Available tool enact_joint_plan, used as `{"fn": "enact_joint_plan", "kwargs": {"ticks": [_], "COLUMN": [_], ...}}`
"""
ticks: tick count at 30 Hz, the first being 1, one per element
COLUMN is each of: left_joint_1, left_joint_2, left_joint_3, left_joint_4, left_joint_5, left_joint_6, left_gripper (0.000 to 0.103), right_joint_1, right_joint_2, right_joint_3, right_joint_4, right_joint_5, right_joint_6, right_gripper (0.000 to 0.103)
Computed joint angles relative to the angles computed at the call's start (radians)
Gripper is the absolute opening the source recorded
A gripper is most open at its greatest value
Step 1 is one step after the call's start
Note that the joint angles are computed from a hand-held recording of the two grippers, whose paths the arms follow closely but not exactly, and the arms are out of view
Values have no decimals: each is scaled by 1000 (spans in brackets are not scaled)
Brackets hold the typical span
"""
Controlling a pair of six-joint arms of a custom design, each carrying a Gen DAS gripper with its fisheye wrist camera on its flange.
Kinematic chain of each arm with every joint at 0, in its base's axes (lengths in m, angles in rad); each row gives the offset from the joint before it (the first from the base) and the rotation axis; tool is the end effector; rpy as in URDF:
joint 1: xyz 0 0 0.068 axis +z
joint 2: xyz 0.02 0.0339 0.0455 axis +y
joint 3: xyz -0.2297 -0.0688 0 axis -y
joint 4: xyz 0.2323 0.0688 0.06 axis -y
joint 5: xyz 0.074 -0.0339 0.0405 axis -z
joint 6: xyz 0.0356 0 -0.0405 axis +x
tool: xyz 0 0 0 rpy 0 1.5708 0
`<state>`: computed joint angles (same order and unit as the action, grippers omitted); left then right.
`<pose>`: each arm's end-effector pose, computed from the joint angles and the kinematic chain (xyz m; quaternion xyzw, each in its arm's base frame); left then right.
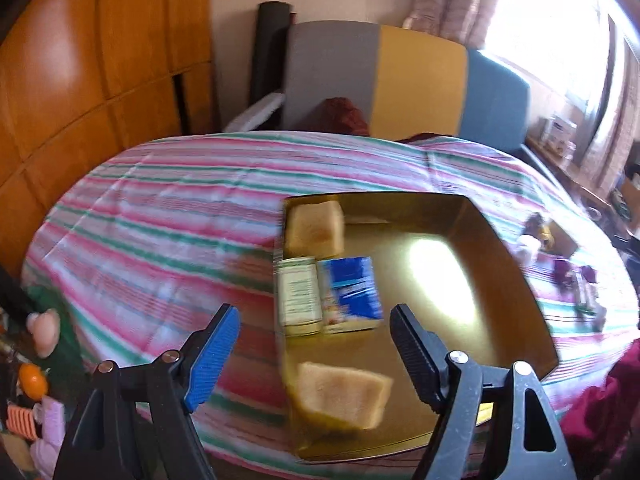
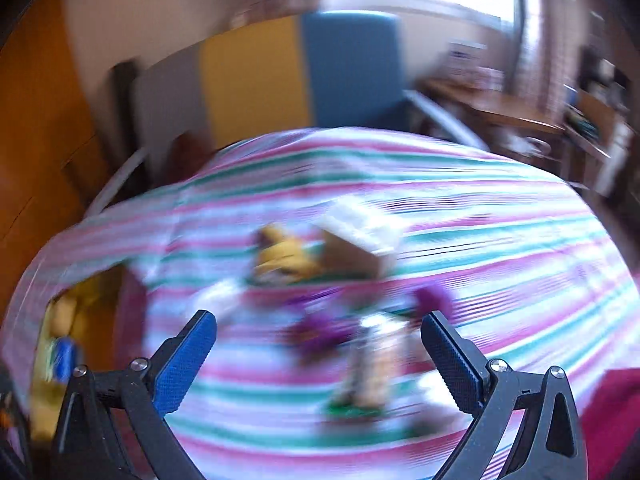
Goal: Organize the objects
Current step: 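Move the left gripper to the white plastic bag bundle and grasp it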
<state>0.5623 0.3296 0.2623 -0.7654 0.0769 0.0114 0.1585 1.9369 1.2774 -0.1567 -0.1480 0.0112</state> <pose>0.0963 0.0575 0.1511 -0.2401 0.9006 0.0676 0.3559 0.3916 0.0679 0.1535 -0.0954 0.9226 0.0996 0.3603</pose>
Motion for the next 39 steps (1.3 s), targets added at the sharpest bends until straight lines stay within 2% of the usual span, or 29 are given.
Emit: {"fn": "enact_joint_plan", "kwargs": {"ticks": [5, 6, 7, 9, 11, 14, 18, 21, 23, 31, 35, 37, 39], "left_joint_1": [-398, -475, -543, -674, -753, -848, -897, -917, -921, -896, -875, -862, -865], "left_joint_2": [195, 246, 308, 477, 626, 865, 1136, 1330, 1483, 1816, 1971, 2039, 2042], "left_joint_3": [94, 114, 138, 203, 271, 402, 583, 726, 861, 1185, 1369, 1442, 1431], "left_joint_4": [98, 127, 163, 257, 333, 417, 467, 467, 425, 353, 267, 226, 238], "left_joint_5": [-185, -219, -243, -275, -282, -304, -283, -270, -263, -231, -210, -185, -181], "left_joint_6": [-191, -226, -250, -296, -311, -305, -267, -235, -228, -221, -249, -276, -290], "left_gripper": [75, 75, 74, 74, 74, 74, 72, 67, 63, 62, 62, 37, 32], "right_joint_1": [-141, -162, -187, -217, -218, -222, -233, -249, -262, -270, -264, -263, -263], "right_joint_2": [125, 156, 204, 228, 227, 233, 224, 233, 238, 259, 264, 269, 269], "right_joint_3": [99, 128, 200, 230, 232, 241, 217, 223, 227, 249, 256, 263, 262], "right_joint_4": [28, 3, -76, -89, -96, -115, -102, -103, -101, -112, -120, -126, -125], "right_joint_5": [15, 5, -35, -106, -104, -161, -209, -248, -276, -329, -337, -344, -342], "right_joint_6": [60, 87, 130, 175, 175, 175, 187, 207, 223, 234, 220, 215, 213], "right_gripper": [103, 103, 103, 103, 103, 103, 103, 103, 103, 103, 103, 103, 103]}}
